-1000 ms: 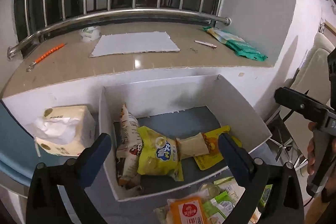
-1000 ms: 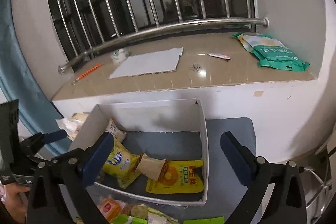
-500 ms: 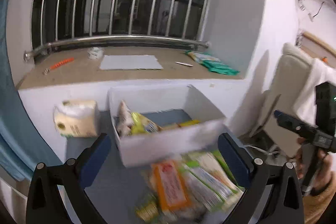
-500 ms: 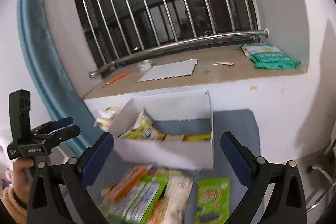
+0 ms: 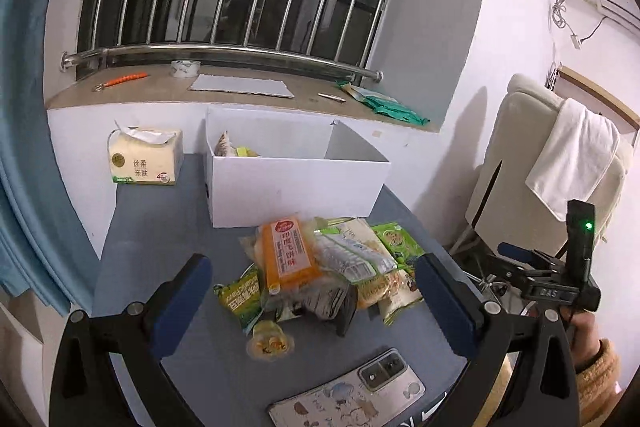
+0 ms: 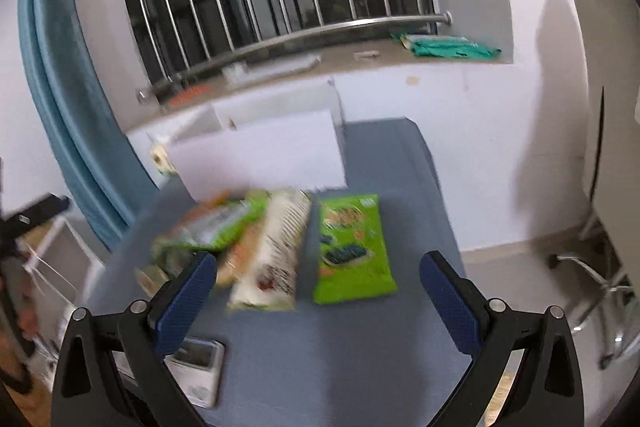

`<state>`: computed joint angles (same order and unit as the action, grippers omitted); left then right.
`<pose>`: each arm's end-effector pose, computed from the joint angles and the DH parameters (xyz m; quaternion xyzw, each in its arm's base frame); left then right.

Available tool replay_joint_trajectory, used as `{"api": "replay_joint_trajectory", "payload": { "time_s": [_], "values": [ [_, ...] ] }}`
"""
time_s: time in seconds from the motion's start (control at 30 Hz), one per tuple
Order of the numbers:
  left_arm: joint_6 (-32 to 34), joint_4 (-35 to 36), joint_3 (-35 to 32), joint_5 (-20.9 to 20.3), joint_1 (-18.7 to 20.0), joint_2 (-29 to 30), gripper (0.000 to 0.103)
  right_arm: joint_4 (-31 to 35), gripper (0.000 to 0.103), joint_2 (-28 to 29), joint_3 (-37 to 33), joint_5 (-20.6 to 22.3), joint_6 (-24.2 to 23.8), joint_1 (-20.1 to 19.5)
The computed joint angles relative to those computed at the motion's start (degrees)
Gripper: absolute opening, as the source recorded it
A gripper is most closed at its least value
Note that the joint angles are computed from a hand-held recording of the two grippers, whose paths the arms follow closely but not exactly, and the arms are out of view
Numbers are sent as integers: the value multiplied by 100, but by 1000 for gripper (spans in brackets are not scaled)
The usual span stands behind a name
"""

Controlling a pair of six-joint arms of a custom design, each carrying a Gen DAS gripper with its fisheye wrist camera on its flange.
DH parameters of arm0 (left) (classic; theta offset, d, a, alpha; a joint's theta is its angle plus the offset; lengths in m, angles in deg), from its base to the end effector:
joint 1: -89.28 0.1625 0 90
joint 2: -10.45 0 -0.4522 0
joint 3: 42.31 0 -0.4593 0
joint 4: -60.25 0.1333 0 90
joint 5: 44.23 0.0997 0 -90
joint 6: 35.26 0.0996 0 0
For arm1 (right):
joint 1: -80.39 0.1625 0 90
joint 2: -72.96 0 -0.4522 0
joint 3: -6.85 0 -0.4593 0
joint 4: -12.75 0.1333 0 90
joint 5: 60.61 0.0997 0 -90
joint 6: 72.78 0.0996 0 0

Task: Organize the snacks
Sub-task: 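Grasp the green seaweed packet with the right gripper while the left grasps the orange cake packet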

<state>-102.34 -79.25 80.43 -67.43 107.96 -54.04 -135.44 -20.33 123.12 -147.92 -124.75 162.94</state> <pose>-0.4291 -0.3824 0.1261 0.0728 0.8303 -0.4905 0.2544 0.0673 -0.5491 0.4108 0.3675 -0.8792 0.2737 0.1304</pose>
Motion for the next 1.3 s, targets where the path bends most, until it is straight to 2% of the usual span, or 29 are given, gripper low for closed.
{"api": "replay_joint_trajectory", "payload": {
  "time_s": [0.1,0.2,0.27,0.37,0.53,0.63,0.73,0.8,0.83,0.87,0.97,1.03,1.17,1.23,1.3],
  "values": [
    [-67,-2,58,-79,-19,-27,103,-60,103,207,-104,-205,60,80],
    [-192,166,76,-122,-28,-43,103,-182,103,426,-156,-560,-118,190],
    [-207,164,91,-159,-23,-43,103,-365,103,713,-237,-932,-244,332],
    [-170,132,107,-198,-16,-47,103,-295,103,1151,-493,-1237,-254,421],
    [-278,170,156,-252,12,-93,103,-563,103,1781,-838,-1792,-244,492],
    [-289,114,192,-295,39,-102,103,-445,103,2023,-1027,-2068,-204,521],
    [-323,124,190,-345,81,-92,103,-629,103,2187,-1047,-2430,-319,555],
    [-297,101,185,-382,106,-77,103,-412,86,2190,-1085,-2379,-211,505],
    [-283,95,176,-410,128,-66,103,-577,72,2156,-1034,-2338,-288,493],
    [-289,108,159,-440,155,-53,103,-620,70,2149,-1023,-2372,-307,489],
    [-33,-230,147,-583,274,10,103,-483,70,2069,-1023,-2266,-269,438],
    [368,-682,120,-770,419,67,103,-430,70,1945,-998,-2106,-247,408],
    [962,-1137,-97,-1166,833,177,103,-172,70,1506,-859,-1532,-109,315],
    [1371,-1390,-280,-1543,1164,273,103,-32,70,1217,-733,-1180,-89,232],
    [1488,-1328,-482,-1858,1451,355,103,167,70,965,-646,-846,-41,150]
  ]
}}
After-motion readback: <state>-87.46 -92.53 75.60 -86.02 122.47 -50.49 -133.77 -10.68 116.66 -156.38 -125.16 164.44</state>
